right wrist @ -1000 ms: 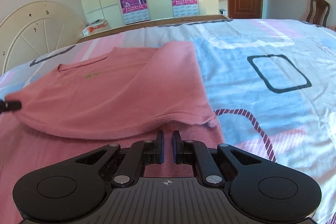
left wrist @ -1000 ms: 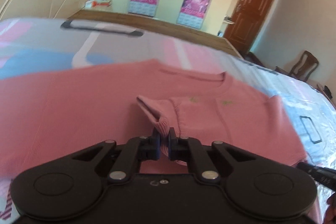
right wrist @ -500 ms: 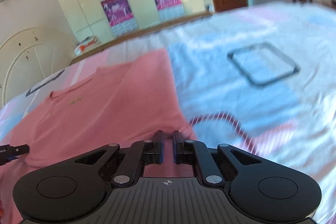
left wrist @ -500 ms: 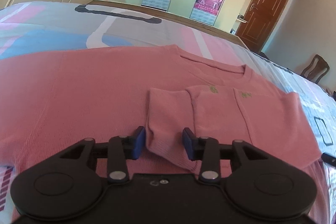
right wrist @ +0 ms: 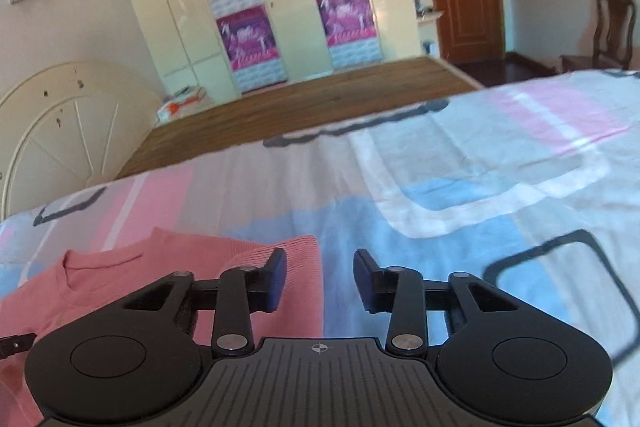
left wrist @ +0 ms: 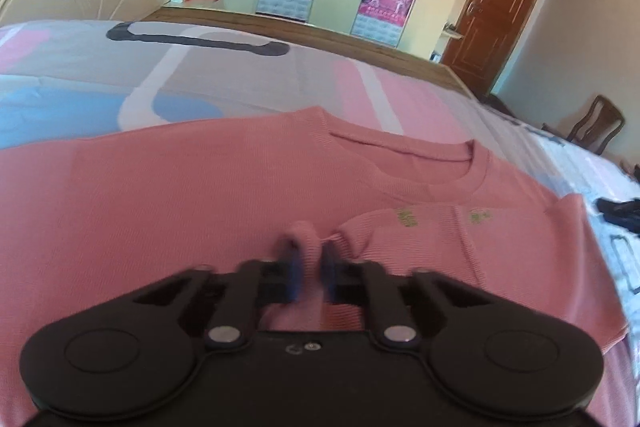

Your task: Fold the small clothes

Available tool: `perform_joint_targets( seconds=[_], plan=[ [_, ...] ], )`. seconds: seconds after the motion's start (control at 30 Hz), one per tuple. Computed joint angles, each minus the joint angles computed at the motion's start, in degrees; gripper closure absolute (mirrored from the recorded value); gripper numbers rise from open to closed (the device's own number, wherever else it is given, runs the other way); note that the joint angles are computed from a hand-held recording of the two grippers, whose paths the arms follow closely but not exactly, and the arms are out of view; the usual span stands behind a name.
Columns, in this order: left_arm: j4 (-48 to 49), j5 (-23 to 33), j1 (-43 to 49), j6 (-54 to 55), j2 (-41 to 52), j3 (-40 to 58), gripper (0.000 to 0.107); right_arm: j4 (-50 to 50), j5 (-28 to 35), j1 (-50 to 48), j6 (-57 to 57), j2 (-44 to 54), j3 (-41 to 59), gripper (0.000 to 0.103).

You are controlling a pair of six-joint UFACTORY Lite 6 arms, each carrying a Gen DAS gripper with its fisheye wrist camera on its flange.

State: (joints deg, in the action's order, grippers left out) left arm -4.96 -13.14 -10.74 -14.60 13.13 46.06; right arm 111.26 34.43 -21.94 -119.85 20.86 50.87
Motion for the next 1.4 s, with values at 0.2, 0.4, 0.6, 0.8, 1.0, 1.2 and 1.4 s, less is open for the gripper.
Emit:
perform_joint_targets(
  seconds=[0.2, 0.4, 0.6, 0.8, 1.0, 1.2, 1.4],
  plan=[
    [-6.9, -14.7, -2.0, 2.9, -6.8, -11.1, 0.102, -9.9, 2.7, -0.3, 8.8, 9.7, 8.2, 0.099],
    [-18.7, -13.2, -3.8, 12.9, -3.2, -9.9, 0.101, -1.9, 2.0, 0.0, -3.3, 9.8, 5.3, 0.099],
    [-31.9, -11.8, -5.7, 23.2, -4.5, -9.2, 0.082, -1.5, 3.0, -1.5, -5.3, 8.9, 4.0, 0.092],
    [-49.8, -17.1, -15.2, 43.3, -9.2, -7.7, 0.055, 4.0, 3.6, 0.1, -15.1, -0.3, -3.8, 0.080],
    [-59.8, -11.5, -17.8, 57.7, 7.8, 10.0, 0.047, 4.3, -2.0, 9.4, -18.0, 1.7, -1.6, 0.080],
    [-64.3, -10.1, -12.3, 60.7, 5.9, 6.3, 0.039, 9.5, -7.7, 6.8, -19.7, 5.0, 2.4, 0.080],
    [-67.6, -13.6, -18.4, 60.5, -4.0, -0.8, 0.041, 3.2, -2.5, 4.2, -16.1, -8.5, -10.3, 0.080]
  ],
)
